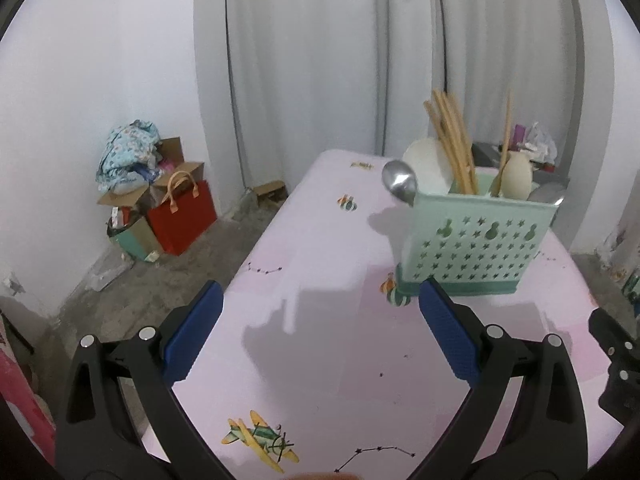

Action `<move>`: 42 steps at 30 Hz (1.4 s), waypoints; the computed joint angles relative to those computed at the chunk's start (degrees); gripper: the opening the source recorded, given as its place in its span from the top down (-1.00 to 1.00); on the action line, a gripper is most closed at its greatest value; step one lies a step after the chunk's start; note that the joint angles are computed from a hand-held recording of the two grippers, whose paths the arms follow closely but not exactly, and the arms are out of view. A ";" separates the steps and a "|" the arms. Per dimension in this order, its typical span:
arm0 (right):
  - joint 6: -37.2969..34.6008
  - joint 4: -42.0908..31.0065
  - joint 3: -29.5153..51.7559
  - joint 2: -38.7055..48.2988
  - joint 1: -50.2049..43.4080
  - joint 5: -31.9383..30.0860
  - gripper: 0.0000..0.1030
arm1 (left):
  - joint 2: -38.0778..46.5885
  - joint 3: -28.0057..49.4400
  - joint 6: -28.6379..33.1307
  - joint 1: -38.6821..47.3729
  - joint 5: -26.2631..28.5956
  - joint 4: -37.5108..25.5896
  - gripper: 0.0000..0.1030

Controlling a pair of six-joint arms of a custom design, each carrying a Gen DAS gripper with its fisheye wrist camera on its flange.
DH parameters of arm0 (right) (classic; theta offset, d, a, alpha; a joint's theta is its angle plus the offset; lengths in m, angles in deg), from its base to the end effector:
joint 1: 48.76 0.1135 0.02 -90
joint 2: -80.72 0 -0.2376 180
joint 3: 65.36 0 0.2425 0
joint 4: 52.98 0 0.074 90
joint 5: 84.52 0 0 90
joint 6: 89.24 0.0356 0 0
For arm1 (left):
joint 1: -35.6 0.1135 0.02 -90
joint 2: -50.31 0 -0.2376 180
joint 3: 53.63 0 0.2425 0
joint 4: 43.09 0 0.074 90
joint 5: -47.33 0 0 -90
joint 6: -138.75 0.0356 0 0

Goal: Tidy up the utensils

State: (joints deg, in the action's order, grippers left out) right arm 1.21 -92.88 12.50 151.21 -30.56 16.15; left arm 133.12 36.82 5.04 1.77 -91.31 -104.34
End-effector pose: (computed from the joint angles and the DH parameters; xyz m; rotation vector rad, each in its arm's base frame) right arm 0.2614 0.0790 0.3100 -0.2203 2.1161 -0.0070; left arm 0.2545 -0.1384 0.3030 -0.4973 2.0893 0.3113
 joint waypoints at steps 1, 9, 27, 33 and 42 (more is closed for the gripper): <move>0.15 -0.13 -0.05 -0.25 -0.10 0.06 -0.85 | 0.50 0.76 -0.49 -0.35 -0.91 -0.61 -0.84; 0.47 -0.58 0.34 -1.14 -0.91 -0.04 -0.85 | 3.84 5.22 0.52 -1.69 -1.67 -3.70 -0.84; 0.28 -1.36 0.90 -1.45 -1.53 -0.52 -0.85 | 3.56 5.84 -1.68 -0.93 0.94 -4.28 -0.84; 0.28 -1.29 0.84 -1.55 -1.53 -0.64 -0.85 | 3.55 5.75 -1.32 -0.73 1.70 -4.03 -0.84; 0.30 -1.66 1.20 -1.61 -1.22 -0.29 -0.85 | 3.42 5.80 -1.38 -0.60 2.31 -4.12 -0.84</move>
State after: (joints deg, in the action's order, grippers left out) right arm 1.52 -94.55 13.70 149.60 -31.79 15.85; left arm 136.54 42.62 3.66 1.17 -89.00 -108.47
